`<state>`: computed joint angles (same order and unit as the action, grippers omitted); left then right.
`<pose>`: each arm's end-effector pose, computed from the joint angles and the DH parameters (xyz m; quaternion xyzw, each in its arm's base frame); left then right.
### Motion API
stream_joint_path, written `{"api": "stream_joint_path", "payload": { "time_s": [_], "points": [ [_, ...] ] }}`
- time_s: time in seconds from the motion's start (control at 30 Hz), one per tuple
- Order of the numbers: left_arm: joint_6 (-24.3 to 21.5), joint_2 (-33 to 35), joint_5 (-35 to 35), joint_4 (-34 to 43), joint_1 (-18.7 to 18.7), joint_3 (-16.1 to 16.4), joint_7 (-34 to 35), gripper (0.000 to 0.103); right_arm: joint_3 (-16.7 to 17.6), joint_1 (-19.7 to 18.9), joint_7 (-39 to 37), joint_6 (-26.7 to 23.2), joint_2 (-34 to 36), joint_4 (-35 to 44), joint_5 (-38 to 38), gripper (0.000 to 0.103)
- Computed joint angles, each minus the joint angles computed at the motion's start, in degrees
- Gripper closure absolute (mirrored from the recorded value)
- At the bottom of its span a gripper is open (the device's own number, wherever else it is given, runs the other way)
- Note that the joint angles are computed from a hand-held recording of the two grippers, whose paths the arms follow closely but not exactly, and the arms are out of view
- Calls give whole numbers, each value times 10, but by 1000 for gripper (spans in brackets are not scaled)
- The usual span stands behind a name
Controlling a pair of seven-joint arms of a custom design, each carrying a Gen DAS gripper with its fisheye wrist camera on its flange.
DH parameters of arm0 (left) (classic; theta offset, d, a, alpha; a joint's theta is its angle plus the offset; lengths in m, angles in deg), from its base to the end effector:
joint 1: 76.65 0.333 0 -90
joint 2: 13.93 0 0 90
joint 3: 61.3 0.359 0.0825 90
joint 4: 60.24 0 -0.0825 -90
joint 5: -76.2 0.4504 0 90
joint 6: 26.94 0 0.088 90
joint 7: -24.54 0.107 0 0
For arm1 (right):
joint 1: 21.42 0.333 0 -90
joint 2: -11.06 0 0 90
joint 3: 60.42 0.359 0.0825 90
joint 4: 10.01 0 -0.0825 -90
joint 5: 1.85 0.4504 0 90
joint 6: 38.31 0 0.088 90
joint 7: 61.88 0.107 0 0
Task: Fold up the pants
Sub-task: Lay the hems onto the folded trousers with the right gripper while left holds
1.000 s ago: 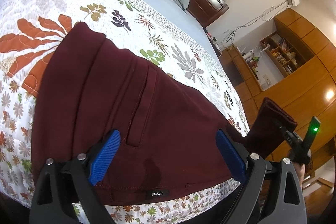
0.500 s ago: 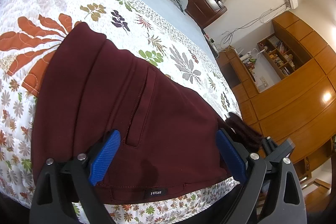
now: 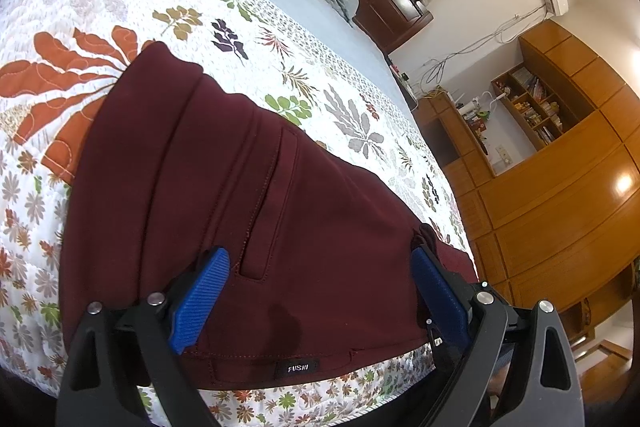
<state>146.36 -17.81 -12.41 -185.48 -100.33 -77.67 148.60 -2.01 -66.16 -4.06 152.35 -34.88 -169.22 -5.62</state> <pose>0.4956 -0.3217 0.4735 0.6695 -0.5600 0.4840 0.0620 0.4260 0.1229 0.4438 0.8136 -0.2009 0.5455 0.0130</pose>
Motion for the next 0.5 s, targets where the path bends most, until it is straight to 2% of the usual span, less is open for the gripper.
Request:
{"api": "stream_joint_path", "payload": {
  "time_s": [0.07,0.1,0.13,0.17,0.2,0.27,0.3,0.33,0.4,0.43,0.47,0.5],
  "points": [
    [-1,0,2,0,1,0,-2,10,-23,27,0,-17,2,-5,1,79],
    [-1,-1,-3,0,0,0,2,10,-51,55,0,-38,6,-6,1,75],
    [0,-2,-10,0,0,0,5,10,-76,79,2,-54,9,-6,-1,63],
    [8,-4,-10,-1,0,-1,3,11,-118,119,0,-76,12,-9,-4,49],
    [16,-8,-13,-1,-1,-2,7,11,-152,151,0,-92,10,-13,-6,45],
    [48,-16,44,-9,-5,-10,-32,11,-241,233,-6,-156,3,-16,-1,40],
    [67,-18,81,-14,-9,-13,-59,11,-270,256,-4,-173,-3,-17,2,38],
    [86,-19,95,-12,-19,-12,-59,11,-284,263,1,-178,-8,-18,0,35],
    [88,-16,95,-4,-36,-1,-50,10,-282,255,15,-168,-6,-20,-16,36],
    [74,-12,91,0,-43,7,-47,10,-287,258,19,-171,6,-13,-20,57],
    [68,-10,107,-1,-42,8,-65,10,-309,280,20,-194,26,1,-16,82],
    [61,-7,156,-8,-37,6,-117,10,-319,291,32,-215,41,16,-11,82]
  ]
}}
